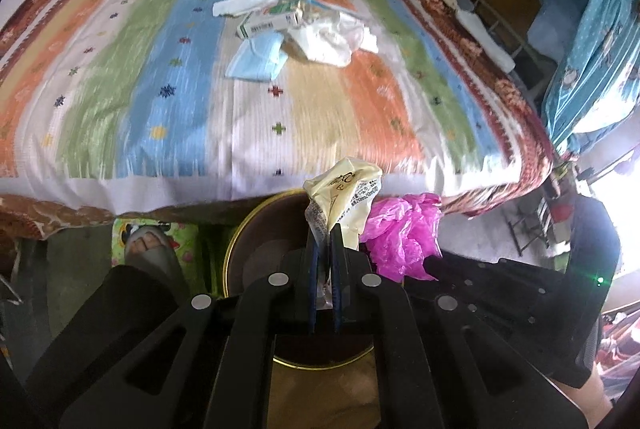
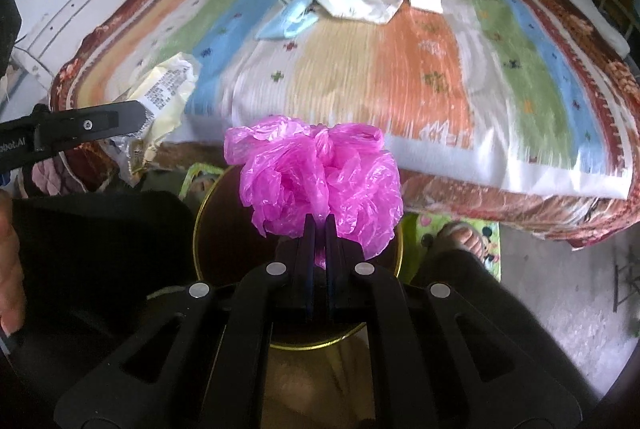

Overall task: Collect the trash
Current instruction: 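Open both grippers to drop the wrapper and pink bag into the bin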

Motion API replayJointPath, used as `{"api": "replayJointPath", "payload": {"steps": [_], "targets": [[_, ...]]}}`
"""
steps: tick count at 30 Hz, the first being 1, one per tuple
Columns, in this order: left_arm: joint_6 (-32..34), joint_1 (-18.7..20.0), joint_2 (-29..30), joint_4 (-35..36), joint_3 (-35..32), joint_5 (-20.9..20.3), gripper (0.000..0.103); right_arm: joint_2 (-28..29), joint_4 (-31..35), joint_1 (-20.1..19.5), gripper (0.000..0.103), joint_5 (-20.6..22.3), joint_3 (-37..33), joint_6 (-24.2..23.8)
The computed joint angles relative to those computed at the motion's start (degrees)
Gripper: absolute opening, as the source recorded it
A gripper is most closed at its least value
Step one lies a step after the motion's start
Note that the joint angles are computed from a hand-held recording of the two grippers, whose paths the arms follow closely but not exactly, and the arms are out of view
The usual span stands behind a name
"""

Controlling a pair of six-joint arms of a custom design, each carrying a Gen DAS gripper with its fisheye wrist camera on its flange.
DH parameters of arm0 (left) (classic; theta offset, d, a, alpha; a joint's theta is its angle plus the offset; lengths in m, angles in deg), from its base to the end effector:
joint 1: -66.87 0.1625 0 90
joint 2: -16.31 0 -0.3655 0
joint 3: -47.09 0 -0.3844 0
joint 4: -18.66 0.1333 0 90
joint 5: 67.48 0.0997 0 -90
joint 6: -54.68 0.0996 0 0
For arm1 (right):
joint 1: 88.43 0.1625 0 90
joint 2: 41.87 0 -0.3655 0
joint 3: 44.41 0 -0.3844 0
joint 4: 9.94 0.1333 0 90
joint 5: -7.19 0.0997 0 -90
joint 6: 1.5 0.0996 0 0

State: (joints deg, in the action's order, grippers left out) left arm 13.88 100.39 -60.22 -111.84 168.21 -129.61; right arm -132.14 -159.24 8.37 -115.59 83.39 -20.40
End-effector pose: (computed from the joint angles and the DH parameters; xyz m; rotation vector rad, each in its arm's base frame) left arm -0.2776 -0.3996 0.1532 0.3968 2.7045 -0.4446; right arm 0.1293 -0.4144 0.2530 0.4194 -2.4762 0.4018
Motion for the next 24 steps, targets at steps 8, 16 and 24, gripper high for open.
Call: {"api": "replayJointPath", "payload": {"steps": [8,16,24], "targets": [[-1.4,1.0,1.5,-0.3,-1.2,-1.6,0.045,0.6,9.5,-1.8,0.032,1.4,-2.8,7.7],[-2.6,1.2,0.5,-0.5,-1.1,-0.5,0.051,1.5,5.3,-1.7,0.042,-0.2,-2.6,5.1],[-3.4,2.8,0.3,-0.1,-2.4,-0.5,0.056,2.1,4.3,-1.1,0.044,2.1,-4.8,3.7]]}}
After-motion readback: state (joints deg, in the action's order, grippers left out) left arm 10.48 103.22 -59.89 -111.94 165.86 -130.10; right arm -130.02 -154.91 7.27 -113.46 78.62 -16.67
